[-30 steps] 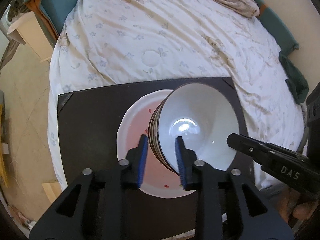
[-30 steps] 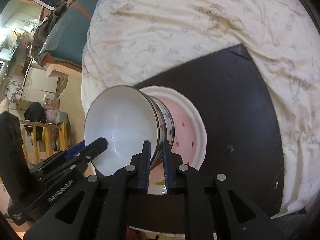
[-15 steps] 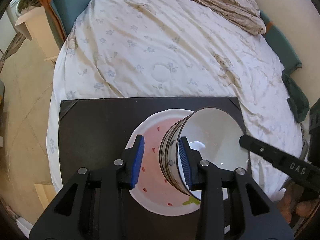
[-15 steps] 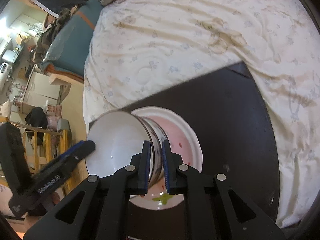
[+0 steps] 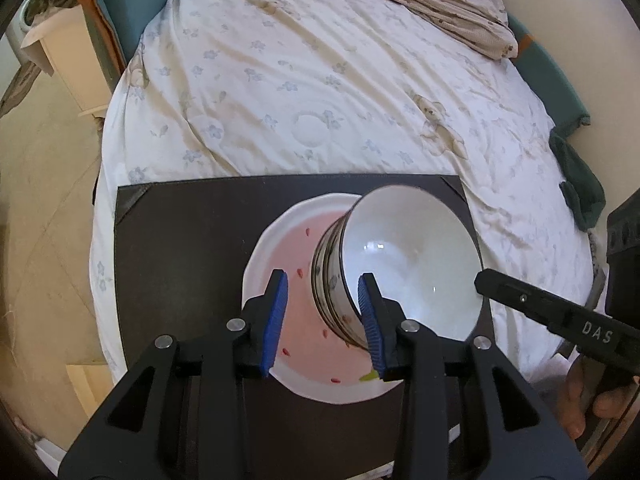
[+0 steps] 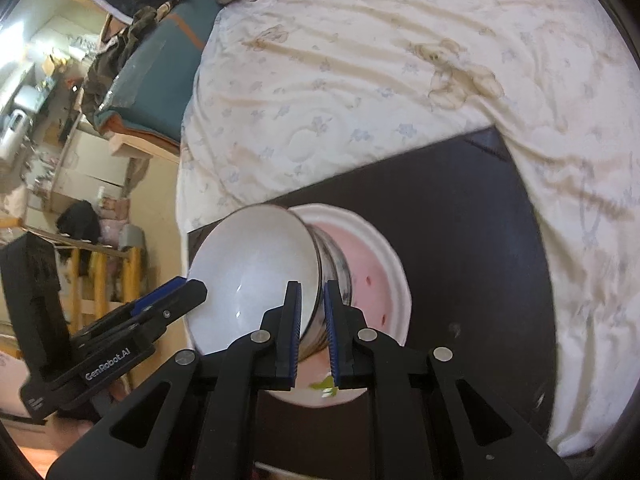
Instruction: Organize plates and bowls
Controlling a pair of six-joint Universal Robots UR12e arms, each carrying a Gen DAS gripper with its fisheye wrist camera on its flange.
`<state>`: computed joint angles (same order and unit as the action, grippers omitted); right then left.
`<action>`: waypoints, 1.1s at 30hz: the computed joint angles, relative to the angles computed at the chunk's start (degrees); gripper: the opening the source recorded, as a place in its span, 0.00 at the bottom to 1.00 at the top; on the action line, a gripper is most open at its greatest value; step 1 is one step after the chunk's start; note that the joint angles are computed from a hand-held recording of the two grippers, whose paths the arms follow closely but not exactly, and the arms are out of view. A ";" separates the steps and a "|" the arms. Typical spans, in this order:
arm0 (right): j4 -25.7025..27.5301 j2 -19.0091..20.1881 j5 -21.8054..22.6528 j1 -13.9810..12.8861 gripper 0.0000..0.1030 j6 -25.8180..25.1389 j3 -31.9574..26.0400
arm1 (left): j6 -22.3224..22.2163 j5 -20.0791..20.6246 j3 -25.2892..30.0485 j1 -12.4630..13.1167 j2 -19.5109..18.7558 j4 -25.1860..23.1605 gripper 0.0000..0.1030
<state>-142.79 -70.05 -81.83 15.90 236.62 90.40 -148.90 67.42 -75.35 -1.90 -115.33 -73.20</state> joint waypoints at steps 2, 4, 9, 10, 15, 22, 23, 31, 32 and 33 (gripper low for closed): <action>-1.17 -0.50 0.41 0.17 0.14 0.39 0.99 | 0.49 0.80 -0.04 -0.05 0.07 -0.62 0.32; -1.35 -0.66 0.56 0.44 0.14 -0.25 1.36 | 0.52 0.19 -0.33 0.18 0.34 -0.48 0.32; -2.96 -1.03 -0.92 1.14 0.15 -1.05 2.03 | 1.62 1.45 -1.82 -0.21 0.73 2.94 0.37; -1.78 -0.88 -1.01 1.20 0.16 -1.66 1.68 | 1.29 1.58 -1.56 -0.23 0.56 2.43 0.37; -6.55 -1.66 -0.41 0.92 0.16 1.51 4.11 | 0.16 -1.81 -1.69 0.35 0.94 3.24 0.37; -12.94 -2.46 -0.16 -0.23 0.16 8.28 7.60 | -3.58 -4.60 -0.76 0.70 -0.14 5.39 0.37; -13.09 -2.36 -0.19 -0.23 0.16 7.70 7.38 | -4.09 -4.86 -0.65 0.71 -0.31 5.99 0.37; -9.70 -0.41 -2.03 -0.49 0.16 3.04 3.14 | -6.27 -2.15 0.63 0.37 -1.78 6.13 0.37; -9.19 -0.07 -1.29 -0.70 0.16 2.77 2.76 | -6.55 -2.12 0.63 0.34 -1.88 6.61 0.37; -8.83 0.29 -0.53 -0.94 0.16 2.54 2.42 | -6.51 -1.90 0.49 0.29 -1.87 7.19 0.37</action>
<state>-151.61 -69.75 -82.36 14.95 239.17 92.82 -155.41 65.52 -74.86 -1.62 -117.20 -66.01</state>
